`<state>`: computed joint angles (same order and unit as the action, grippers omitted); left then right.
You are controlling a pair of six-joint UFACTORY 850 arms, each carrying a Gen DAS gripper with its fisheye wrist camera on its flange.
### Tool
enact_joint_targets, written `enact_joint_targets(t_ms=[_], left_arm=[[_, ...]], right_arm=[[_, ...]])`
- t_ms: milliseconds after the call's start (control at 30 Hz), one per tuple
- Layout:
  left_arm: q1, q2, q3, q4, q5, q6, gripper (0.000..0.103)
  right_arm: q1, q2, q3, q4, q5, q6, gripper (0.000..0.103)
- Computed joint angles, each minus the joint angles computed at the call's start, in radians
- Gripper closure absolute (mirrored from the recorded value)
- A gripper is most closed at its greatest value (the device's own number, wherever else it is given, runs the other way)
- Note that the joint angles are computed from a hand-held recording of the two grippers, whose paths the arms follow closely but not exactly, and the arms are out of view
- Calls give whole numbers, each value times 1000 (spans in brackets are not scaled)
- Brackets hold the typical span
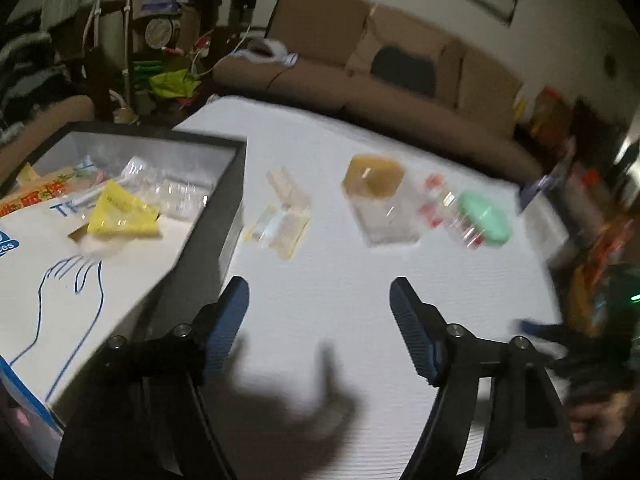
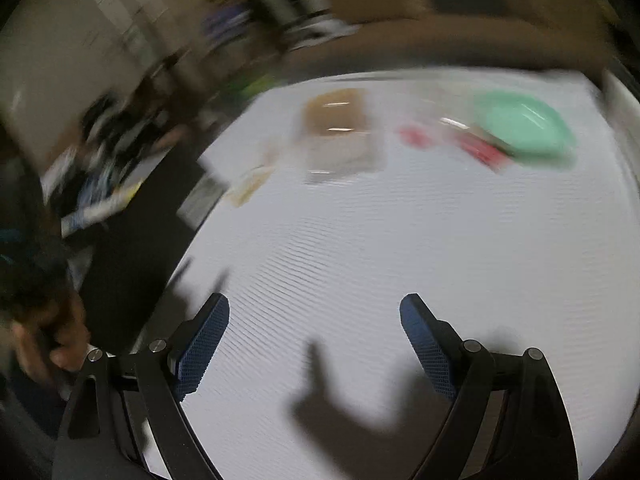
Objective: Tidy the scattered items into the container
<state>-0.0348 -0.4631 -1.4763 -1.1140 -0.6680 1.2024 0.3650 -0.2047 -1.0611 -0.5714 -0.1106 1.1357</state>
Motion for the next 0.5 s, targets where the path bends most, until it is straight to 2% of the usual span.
enact_joint_targets(t_ms=[100,167,200,300,400,433,500], left_arm=[[75,25,34,-274,-183,182,8],[113,47,58,-418,-230,256,2],[125,54,60,-457,-232,274,0],[165,62,70,-559,-255,314,0],[186,41,37,-543,-251,282,0],[190,24,16,-524,-254,245,0],[195,-4,-17,-502,-260,176,0]], right_arm=[[-4,-193,-229,288,-15,-313,13],[-13,-339,-422,440,-93,-419,13],[-15,-395,-502,453,-139,-411,13],[6,-563,-746,284,-278,-234,13],[32,-742,-1020,185,-522,-183,13],[34,-780,-1072,183,-566,-192,11],[51,-801,-1092,89,-580,-145,13]])
